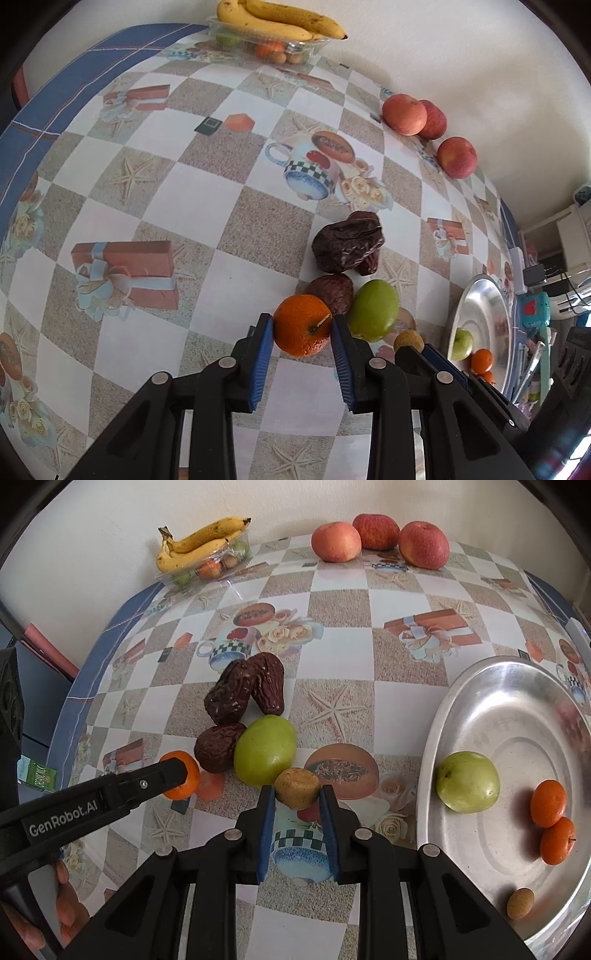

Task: Organize fruits
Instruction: 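Carry the orange and kiwi into the steel bowl and open both tools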

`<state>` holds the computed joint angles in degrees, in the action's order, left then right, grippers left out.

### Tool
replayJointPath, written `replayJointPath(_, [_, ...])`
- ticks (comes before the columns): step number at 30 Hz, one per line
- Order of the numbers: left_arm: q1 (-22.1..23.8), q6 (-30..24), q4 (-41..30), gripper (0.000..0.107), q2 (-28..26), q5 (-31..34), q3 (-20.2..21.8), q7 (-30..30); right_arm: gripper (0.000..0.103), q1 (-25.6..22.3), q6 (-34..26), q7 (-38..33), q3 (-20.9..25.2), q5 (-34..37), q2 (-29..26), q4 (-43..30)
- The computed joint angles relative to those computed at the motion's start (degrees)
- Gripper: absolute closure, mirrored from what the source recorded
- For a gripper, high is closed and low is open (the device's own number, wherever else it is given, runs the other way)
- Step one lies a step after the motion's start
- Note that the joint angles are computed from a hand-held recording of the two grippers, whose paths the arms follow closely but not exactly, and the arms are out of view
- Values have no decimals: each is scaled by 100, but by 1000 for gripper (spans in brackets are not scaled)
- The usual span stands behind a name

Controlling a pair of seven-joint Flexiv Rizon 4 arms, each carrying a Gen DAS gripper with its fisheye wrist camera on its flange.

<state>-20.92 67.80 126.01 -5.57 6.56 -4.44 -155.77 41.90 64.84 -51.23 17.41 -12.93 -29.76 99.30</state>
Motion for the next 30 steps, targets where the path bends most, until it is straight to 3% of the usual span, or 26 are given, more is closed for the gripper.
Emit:
replayJointPath(7, [-81,-350,-401,73,-9,508,1,-385,77,-64,89,6,14,18,171,134])
replayJointPath(13, [-132,-678,-867,73,-226,496,-61,-290,77,-70,-206,77,-62,-82,258,41])
replayJointPath(17, [-178,-804,-1246,73,-456,461,-72,-8,77,-97,-456,144,-152,-119,251,-116])
replayJointPath(25, [-427,-912,-2004,73,-1044,339,-29,433,77,-262,-84,505,-336,-238,334,10])
replayJointPath(30, [-520,-566,-2156,73,-1343,25,-137,963,77,-296,-181,892,-590,-588,482,209])
